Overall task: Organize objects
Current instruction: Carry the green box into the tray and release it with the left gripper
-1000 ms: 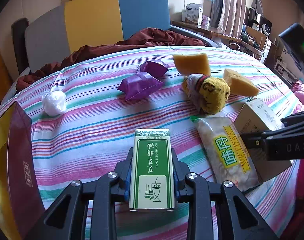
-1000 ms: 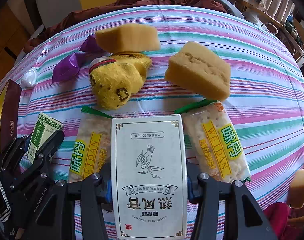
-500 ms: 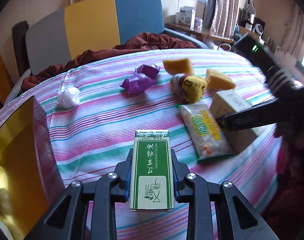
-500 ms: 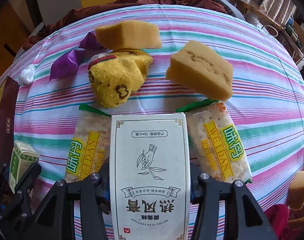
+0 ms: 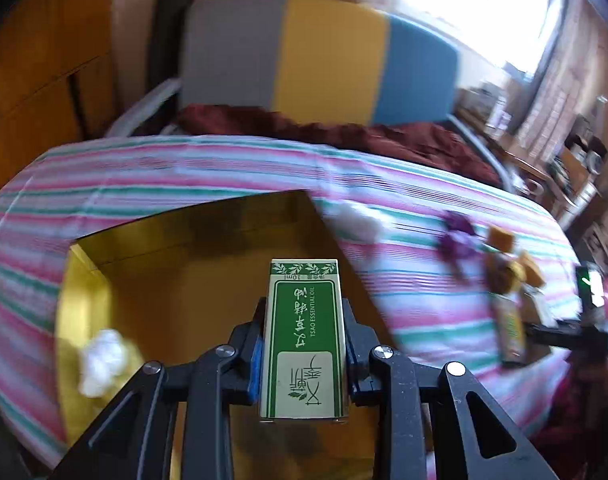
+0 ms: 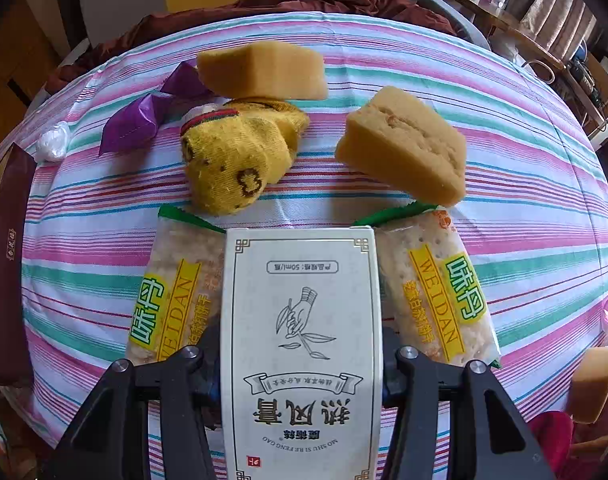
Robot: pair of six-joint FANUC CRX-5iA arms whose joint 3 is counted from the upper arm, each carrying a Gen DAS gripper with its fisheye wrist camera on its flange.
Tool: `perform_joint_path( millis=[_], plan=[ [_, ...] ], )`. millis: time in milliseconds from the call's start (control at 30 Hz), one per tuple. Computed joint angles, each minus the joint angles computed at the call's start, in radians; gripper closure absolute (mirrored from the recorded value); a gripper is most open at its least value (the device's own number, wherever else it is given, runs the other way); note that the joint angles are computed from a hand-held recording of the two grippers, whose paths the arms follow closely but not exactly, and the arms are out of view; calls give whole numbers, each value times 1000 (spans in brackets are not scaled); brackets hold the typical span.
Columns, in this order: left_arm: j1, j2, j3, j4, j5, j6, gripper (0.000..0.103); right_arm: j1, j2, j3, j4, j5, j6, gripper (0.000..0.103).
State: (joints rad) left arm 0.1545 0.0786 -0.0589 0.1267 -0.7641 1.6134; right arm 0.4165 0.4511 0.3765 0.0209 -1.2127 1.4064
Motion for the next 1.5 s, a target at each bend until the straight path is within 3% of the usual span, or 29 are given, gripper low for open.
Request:
perform_joint_path(
  millis=[133, 400, 1000, 1100, 1233, 1500],
  plan=[
    [102, 30, 8, -1, -53, 48, 72, 3, 0, -5, 4, 4, -1, 50],
    [180, 115, 74, -41, -102, 129, 72, 22, 53, 76, 13, -22, -20, 50],
    [160, 250, 218, -218, -174, 239, 71, 19, 64, 88, 19, -18, -6, 49],
    [177, 231, 182, -154, -149, 184, 60, 19, 61, 85, 19, -18, -7, 49],
    [167, 180, 146, -172, -128, 174, 54, 20, 60, 85, 20, -18, -8, 49],
    [170, -51, -62, -163, -5, 158, 51, 20, 64, 89, 23, -17, -8, 50]
  ],
)
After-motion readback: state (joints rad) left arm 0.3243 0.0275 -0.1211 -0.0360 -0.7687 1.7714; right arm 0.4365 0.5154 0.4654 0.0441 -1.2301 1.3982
